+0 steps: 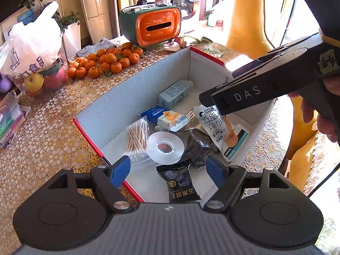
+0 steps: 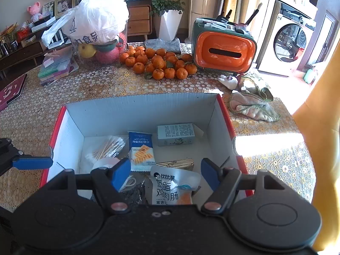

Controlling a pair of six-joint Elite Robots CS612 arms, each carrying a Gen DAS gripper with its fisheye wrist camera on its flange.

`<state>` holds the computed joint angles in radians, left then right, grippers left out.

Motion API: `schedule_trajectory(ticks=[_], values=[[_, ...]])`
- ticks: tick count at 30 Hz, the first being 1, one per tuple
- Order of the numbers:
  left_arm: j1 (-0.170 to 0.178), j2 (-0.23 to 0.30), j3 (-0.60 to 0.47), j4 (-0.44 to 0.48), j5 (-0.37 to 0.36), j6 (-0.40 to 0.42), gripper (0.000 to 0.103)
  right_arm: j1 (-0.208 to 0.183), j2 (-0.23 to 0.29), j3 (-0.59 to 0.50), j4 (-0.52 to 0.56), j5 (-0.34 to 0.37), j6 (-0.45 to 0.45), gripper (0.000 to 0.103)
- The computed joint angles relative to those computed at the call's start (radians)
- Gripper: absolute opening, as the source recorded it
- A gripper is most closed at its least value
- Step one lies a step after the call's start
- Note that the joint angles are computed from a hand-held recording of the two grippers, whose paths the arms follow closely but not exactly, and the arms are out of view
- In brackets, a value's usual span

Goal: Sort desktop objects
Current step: 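Open left tool to release tape roll while right tool releases blue carton, then withdraw both open tools up and away from the red box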

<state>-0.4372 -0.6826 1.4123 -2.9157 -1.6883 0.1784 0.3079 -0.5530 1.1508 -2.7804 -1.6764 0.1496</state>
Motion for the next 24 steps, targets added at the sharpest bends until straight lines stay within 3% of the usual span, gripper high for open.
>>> schedule_trajectory(ticks=[12, 19, 24], values=[[0.002, -0.054, 0.086, -0.089, -0.007, -0.001, 0.078, 0.013, -0.079, 0.136, -0.109, 0.004, 0.007, 0.073], [0.013, -0.065, 0.121, -0.136, -0.032, -0.032, 0.085, 0.025, -0.109, 0.204, -0.2, 0.002, 0.008, 0.073], [0.017, -0.066, 0.137, -0.172, -0.029, -0.055, 0.098, 0.033, -0.121, 0.243, -0.27, -0.005, 0.005, 0.073]])
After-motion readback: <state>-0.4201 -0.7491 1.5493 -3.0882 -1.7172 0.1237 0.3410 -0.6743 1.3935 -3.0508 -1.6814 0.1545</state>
